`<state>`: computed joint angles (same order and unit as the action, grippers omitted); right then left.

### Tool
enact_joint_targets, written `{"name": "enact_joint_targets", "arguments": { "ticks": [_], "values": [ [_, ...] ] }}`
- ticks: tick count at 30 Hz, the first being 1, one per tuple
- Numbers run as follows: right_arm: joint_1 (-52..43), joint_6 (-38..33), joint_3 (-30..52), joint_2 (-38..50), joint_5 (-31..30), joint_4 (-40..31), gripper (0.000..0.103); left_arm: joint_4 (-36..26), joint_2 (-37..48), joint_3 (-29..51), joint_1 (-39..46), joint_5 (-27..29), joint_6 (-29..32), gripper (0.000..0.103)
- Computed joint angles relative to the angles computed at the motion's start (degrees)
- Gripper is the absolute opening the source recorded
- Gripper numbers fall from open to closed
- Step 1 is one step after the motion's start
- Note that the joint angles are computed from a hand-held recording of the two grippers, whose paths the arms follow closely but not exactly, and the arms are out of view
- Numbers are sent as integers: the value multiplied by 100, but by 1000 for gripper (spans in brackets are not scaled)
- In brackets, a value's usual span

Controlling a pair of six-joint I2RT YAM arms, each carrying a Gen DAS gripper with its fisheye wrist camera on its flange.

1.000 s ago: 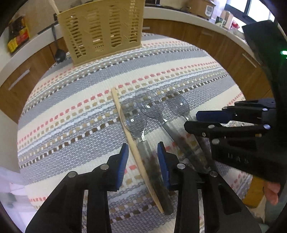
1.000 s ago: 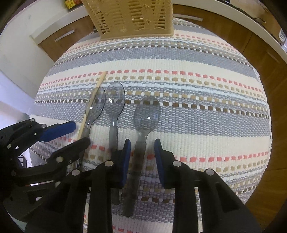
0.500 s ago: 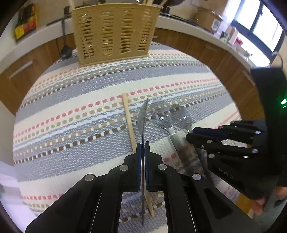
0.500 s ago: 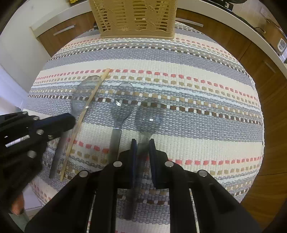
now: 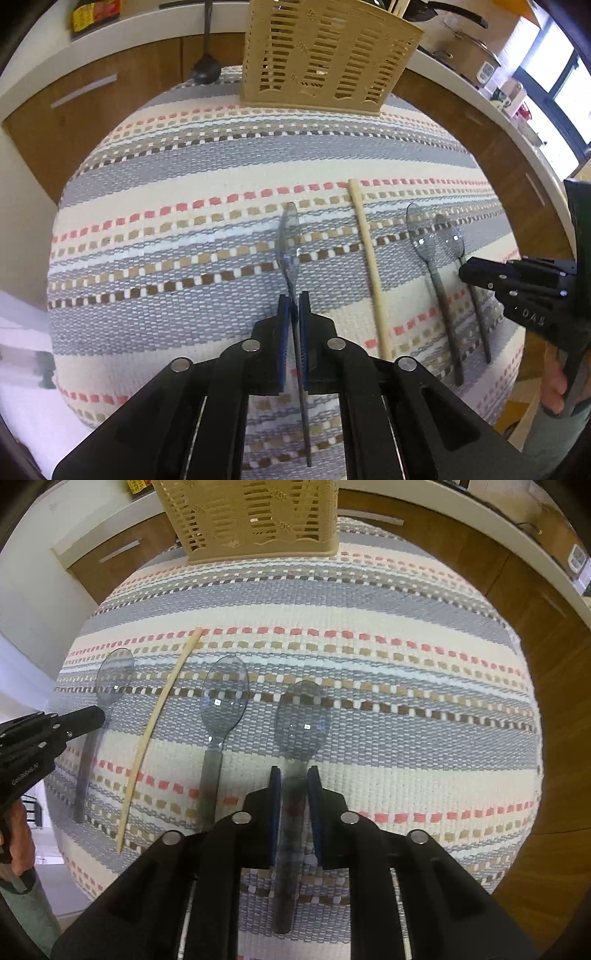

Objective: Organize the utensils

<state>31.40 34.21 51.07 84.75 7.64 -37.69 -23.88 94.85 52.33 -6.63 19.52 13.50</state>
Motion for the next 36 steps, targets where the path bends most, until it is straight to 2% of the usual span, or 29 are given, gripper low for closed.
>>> {"name": "enact_joint_targets", "arguments": {
  "ticks": [2,3,4,5,8,10,11,15,16,17,19,20,23,27,31,34,36],
  "values": [
    [-108,59,-85,-92,-211,142,36,-90,-37,7,8,-57,166,30],
    [-143,162,-116,-149,-175,150,54,-140,-68,1,25,-33,264,33],
    [-117,215,-158,-226,-28,176,61,-205,-85,5,55,6,347,33],
    [-55,171,-163,-277,143,145,61,-239,-76,-2,124,44,425,31],
    [28,91,-109,-307,260,-37,56,-191,13,7,55,-145,448,27],
    [27,62,-72,-245,174,-124,40,-193,46,62,-63,-326,413,26],
    [35,66,-42,-171,137,-127,37,-209,71,110,-135,-443,397,26],
    [239,200,222,241,384,-194,34,-76,99,143,-464,-937,382,24],
    [309,164,346,367,531,-276,29,25,57,85,-588,-1150,359,22],
    [358,126,433,474,617,-306,27,127,48,41,-683,-1302,324,14],
    [409,2,528,554,518,-297,10,269,2,-35,-770,-1440,248,10],
    [453,-33,599,654,555,-272,10,323,-1,-50,-799,-1469,224,10],
    [538,-68,605,595,753,-224,10,340,-74,-58,-680,-975,281,10],
    [369,-226,400,-205,744,17,10,409,-424,-67,-585,-586,205,10],
    [375,-490,604,-857,1124,106,10,319,-820,229,-295,-17,45,10],
    [331,-599,790,-1199,1387,445,10,407,-1018,579,-92,432,-309,10],
    [166,-771,840,-1374,1264,771,10,493,-936,965,108,884,-731,10]
  ]
}}
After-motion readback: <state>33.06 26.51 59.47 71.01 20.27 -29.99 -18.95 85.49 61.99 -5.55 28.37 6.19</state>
